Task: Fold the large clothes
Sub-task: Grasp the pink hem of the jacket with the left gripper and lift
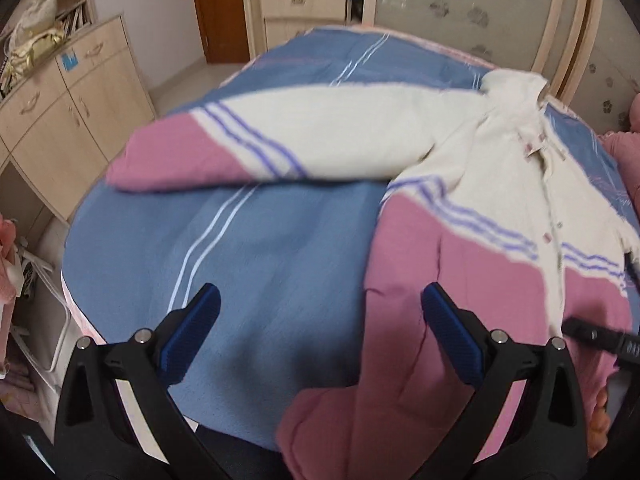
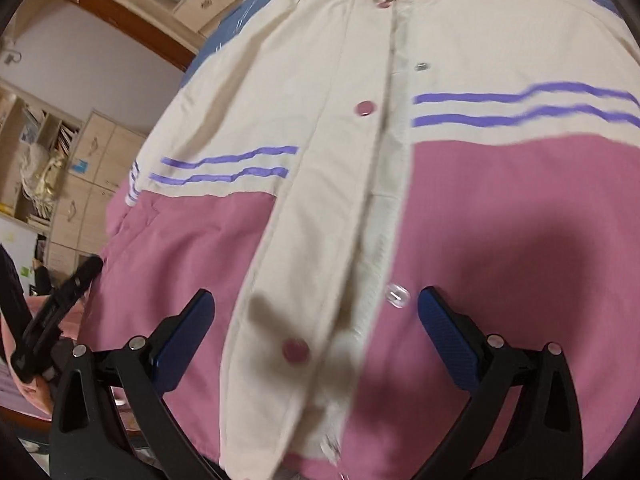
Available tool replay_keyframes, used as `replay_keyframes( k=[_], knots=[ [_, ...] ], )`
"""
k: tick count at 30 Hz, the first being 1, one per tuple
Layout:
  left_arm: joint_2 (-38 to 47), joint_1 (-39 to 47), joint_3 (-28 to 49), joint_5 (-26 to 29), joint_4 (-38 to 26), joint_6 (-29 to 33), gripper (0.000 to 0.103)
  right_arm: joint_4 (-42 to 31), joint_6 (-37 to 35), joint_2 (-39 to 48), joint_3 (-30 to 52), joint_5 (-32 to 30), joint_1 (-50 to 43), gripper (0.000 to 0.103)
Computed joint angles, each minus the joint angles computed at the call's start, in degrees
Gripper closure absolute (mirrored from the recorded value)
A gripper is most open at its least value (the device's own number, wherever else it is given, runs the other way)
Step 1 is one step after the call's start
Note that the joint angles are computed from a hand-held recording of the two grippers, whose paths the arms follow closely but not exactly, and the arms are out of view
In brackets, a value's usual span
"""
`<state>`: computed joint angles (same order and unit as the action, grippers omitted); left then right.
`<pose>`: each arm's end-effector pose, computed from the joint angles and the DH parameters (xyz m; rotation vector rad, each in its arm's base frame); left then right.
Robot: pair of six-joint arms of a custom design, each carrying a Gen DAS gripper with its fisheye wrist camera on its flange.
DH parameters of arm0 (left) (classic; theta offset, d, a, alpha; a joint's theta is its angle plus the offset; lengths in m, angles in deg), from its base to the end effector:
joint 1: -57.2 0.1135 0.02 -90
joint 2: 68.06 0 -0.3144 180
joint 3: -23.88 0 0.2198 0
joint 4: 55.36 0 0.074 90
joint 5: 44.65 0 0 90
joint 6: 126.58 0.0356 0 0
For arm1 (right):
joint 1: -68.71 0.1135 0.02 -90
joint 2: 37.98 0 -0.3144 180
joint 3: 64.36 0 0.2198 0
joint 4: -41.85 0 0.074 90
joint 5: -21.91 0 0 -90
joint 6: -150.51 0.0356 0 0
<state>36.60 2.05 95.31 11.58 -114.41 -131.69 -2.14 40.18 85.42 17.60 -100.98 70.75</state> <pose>0.1758 -0.2179 0.1937 -0.8638 2.4212 0.2497 0.3652 0.0324 0.1269 -0.5882 2.8009 0.8158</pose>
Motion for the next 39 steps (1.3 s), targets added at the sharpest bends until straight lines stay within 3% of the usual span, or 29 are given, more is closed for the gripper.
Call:
replay_keyframes(
  k=[1,2,3,4,7,11,14,16,18,19,20,22,25,27,34,35,36,37,39],
  knots=[
    [-0.6,-0.1,-2.1,0.8,2.7,0.2,0.002,2.6,1.4,-0.5,-1.1,1.8,1.3,0.004],
    [-1.1,-0.5,-3.9,1.2,4.6,-0.1,0.002,5.1,2.2,-1.2,-2.2,3.3,2.5,0.021],
    [-1.5,-0.7,-5.7,1.9,7.2,0.0,0.002,3.7,1.2,-0.7,-1.1,2.0,2.6,0.044],
    [-2.2,-0.7,-7.6,3.3,9.9,0.3,0.002,0.2,0.3,0.2,0.6,0.1,3.1,0.06],
    [-3.5,-0.8,-12.0,5.8,16.3,0.9,0.002,3.3,0.1,-1.9,-1.5,2.4,4.3,0.069],
    [-6.9,-3.9,-18.8,7.3,26.7,-0.3,0.002,1.2,2.6,-1.5,2.4,-1.8,0.7,0.087],
    [-6.6,-6.2,-19.9,9.4,33.3,2.8,0.002,4.6,6.1,-3.0,2.8,-1.2,-1.5,0.087],
    [-4.9,-8.5,-15.9,8.1,27.7,3.2,0.002,3.7,6.0,-2.5,3.8,0.5,-1.0,0.086],
    [-4.3,-10.1,-12.3,5.8,19.9,0.5,0.002,7.3,6.8,-4.9,-0.1,4.7,0.5,0.074],
    [-5.2,-11.0,-12.1,4.5,16.8,-2.0,0.002,11.5,7.0,-6.9,-3.6,8.3,1.3,0.06],
    [-6.3,-11.5,-12.5,3.9,15.9,-3.6,0.002,15.8,7.0,-8.8,-7.3,10.9,2.0,0.037],
    [-9.0,-12.1,-15.4,3.1,15.9,-7.4,0.002,20.0,5.9,-11.0,-11.3,10.6,1.3,0.017],
    [-11.9,-11.3,-20.7,3.9,17.5,-11.0,0.002,19.5,2.3,-12.7,-13.5,10.1,0.1,0.017],
    [-12.5,-9.6,-24.3,5.3,22.5,-10.9,0.002,20.9,1.7,-13.0,-15.1,11.1,1.1,0.017],
    [-10.2,-1.8,-36.5,12.1,60.1,4.6,0.002,19.7,3.5,-12.1,-15.5,11.7,3.3,0.017],
    [-8.5,-1.1,-38.1,13.5,66.1,5.7,0.015,19.8,3.7,-12.2,-15.7,11.9,3.3,0.017],
    [-6.9,-0.3,-40.3,15.7,72.7,6.3,0.043,20.0,3.7,-12.2,-15.9,12.0,3.2,0.017],
    [-5.1,0.2,-42.1,17.7,78.4,6.0,0.048,20.0,3.7,-12.3,-16.0,12.2,3.2,0.017],
    [-5.2,-1.8,-41.7,16.2,77.0,4.1,0.065,20.1,3.8,-12.4,-16.1,12.7,3.4,0.017]
  ],
)
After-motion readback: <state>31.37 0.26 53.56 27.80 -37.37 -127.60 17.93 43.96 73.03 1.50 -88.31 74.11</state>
